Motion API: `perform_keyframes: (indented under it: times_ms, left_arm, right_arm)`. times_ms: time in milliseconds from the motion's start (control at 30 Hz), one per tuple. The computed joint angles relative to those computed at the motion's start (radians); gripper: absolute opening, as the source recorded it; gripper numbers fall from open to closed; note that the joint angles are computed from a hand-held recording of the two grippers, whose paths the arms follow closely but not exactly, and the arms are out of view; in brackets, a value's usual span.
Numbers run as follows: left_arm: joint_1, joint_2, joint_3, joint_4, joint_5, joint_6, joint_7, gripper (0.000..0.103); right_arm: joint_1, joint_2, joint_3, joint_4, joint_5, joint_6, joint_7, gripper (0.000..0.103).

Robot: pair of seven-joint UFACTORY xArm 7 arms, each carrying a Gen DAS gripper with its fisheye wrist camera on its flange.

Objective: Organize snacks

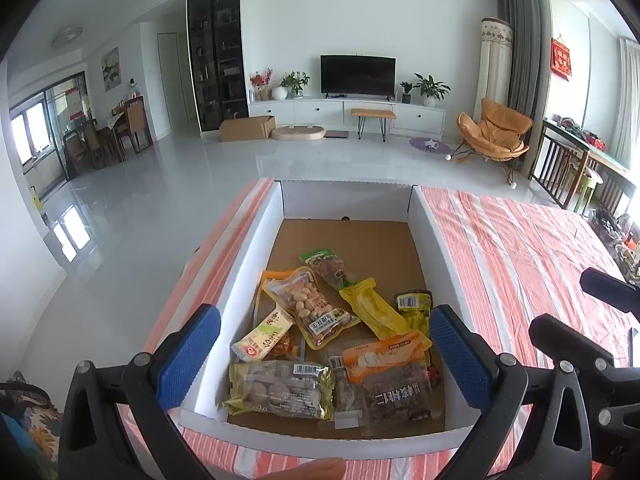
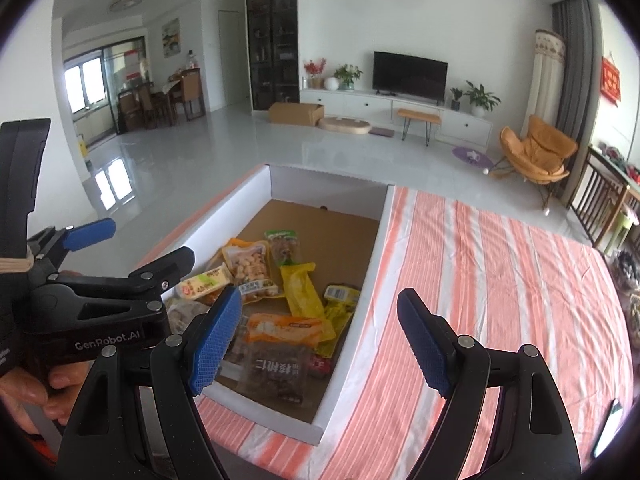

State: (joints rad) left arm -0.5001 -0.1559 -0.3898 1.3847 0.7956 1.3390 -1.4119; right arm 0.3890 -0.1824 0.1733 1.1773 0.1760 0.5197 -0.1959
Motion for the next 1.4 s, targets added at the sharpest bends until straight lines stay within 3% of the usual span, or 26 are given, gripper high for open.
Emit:
perform_keyframes:
  times_ms: [433,733,933,1067,1267,1400]
  left_arm:
    - [-0.003,-0.003,0.0,-0.018,-0.017,0.002,-0.004,0.103]
    - [0.01,-0.019,0.001,-0.041,-0.035,-0.011,-0.002,0.103]
    - [0.006,-0.011,-0.01,-0.032,-0.016,0.025,-0.008,0.103]
    - [-0.01,0.031,-0.025,0.019,0.021,0.113,-0.003,0.103]
    - [-0.058,0.068,-0.009,0.06,0.067,0.197,-0.005,0.103]
    - [-0.078,0.078,0.01,0.066,0.072,0.205,0.002,0.103]
  right_arm:
    - [0.005,0.006,-0.01,0.003,0.059,0.021,-0.01,0.083]
    - [-0.004,0.024,0.007,0.014,0.007,0.023,0.042,0.083]
    - [-0.009,0.029,0.017,0.015,-0.05,0.011,0.09,0.083]
    - [-0.008,0.024,0.014,0.005,-0.059,0.006,0.098,0.083]
    - [-0.011,0.022,0.014,0.008,-0.077,0.016,0.112,0.083]
    - [-0.014,0.022,0.021,0.01,-0.105,0.019,0.129,0.083]
